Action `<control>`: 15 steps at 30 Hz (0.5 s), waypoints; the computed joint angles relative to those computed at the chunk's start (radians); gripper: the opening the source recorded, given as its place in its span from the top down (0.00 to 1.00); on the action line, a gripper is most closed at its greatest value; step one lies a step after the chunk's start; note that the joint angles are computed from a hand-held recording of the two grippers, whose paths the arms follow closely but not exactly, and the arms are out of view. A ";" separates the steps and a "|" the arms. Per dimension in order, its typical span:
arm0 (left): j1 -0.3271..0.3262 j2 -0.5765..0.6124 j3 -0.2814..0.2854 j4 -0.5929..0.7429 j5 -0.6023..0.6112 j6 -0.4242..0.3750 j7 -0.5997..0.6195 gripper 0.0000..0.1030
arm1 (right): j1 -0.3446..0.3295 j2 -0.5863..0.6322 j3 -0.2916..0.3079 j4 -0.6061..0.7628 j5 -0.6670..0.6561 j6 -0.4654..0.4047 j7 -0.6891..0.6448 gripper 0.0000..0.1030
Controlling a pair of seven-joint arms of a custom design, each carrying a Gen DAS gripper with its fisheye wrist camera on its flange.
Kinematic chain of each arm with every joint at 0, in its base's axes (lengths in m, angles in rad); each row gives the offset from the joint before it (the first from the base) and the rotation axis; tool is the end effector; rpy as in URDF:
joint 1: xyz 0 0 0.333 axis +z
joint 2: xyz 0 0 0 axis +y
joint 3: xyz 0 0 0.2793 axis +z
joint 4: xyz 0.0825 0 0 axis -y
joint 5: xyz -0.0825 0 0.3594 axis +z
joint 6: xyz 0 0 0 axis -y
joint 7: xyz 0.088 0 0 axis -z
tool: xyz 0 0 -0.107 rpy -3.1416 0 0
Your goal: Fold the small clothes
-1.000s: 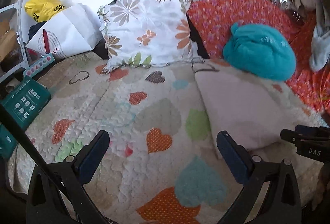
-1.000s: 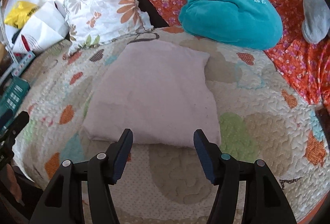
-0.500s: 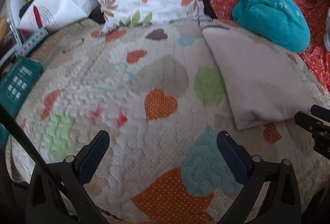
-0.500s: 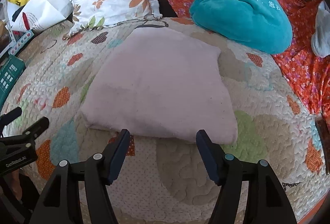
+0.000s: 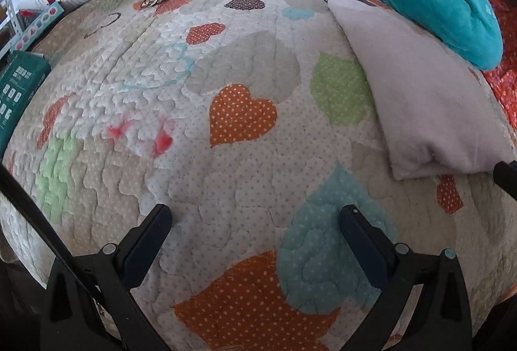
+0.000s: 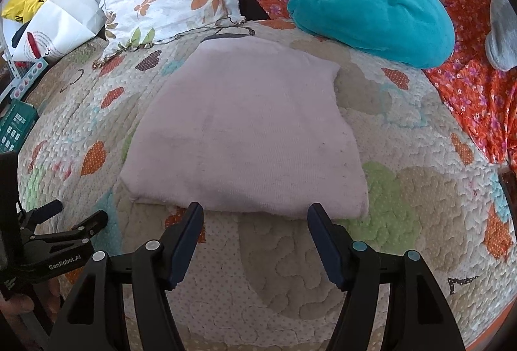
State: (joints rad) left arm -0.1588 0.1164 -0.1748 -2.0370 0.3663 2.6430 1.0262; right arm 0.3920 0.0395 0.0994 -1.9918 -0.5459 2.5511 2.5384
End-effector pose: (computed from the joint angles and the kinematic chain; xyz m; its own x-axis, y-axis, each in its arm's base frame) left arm 0.5521 -0.1987 0.4187 -0.0568 -0.9982 -0.0175 -0.8567 0.0577 -0.5126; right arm 0.5090 0.2797 0.4722 -0.0796 -0.9950 -0.0595 -0.7925 0.0994 -0.6018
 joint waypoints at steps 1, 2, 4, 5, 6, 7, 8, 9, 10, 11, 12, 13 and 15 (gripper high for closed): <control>0.001 0.002 -0.001 0.001 -0.009 0.001 0.003 0.00 | 0.001 0.000 0.000 0.000 -0.002 -0.002 0.002 0.30; 0.003 0.003 -0.002 0.001 -0.022 0.004 0.008 0.00 | 0.001 -0.001 0.000 0.000 -0.005 -0.003 0.004 0.30; 0.012 0.005 -0.006 -0.002 -0.072 0.015 0.025 0.00 | 0.001 -0.001 0.000 0.000 -0.006 -0.003 0.005 0.30; 0.012 0.006 -0.005 -0.003 -0.080 0.019 0.017 0.00 | 0.002 -0.001 0.001 0.000 -0.010 -0.005 0.007 0.30; 0.010 0.007 -0.003 -0.001 -0.077 0.018 0.006 0.00 | 0.002 -0.002 0.001 0.001 -0.014 -0.008 0.012 0.30; 0.007 0.010 -0.003 0.006 -0.074 0.006 0.000 0.00 | 0.002 -0.003 0.001 0.001 -0.017 -0.009 0.014 0.30; 0.005 0.010 -0.003 0.010 -0.075 -0.005 -0.009 0.00 | 0.002 -0.003 0.000 0.001 -0.022 -0.010 0.017 0.30; 0.006 0.010 -0.004 0.007 -0.081 -0.002 -0.008 0.00 | 0.001 -0.002 0.000 0.003 -0.026 -0.013 0.020 0.30; 0.007 0.009 -0.004 0.004 -0.085 0.002 -0.007 0.00 | 0.001 -0.003 0.000 0.003 -0.030 -0.016 0.022 0.30; 0.007 0.008 -0.003 0.003 -0.083 0.003 -0.009 0.00 | 0.001 -0.002 -0.001 0.005 -0.034 -0.019 0.027 0.30; 0.006 0.008 -0.003 0.004 -0.080 0.000 -0.009 0.00 | 0.000 -0.001 -0.001 0.006 -0.037 -0.021 0.028 0.30; 0.005 0.011 -0.003 0.010 -0.074 -0.009 -0.007 0.00 | 0.000 0.001 -0.001 0.008 -0.042 -0.025 0.032 0.30; 0.004 0.012 -0.004 0.020 -0.072 -0.027 0.002 0.00 | 0.002 0.001 -0.001 0.010 -0.057 -0.032 0.046 0.30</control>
State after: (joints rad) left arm -0.1548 0.1281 -0.1788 -2.0171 0.2943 2.6158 1.0286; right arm 0.3939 0.0404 0.0982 -1.9822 -0.6029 2.5192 2.5847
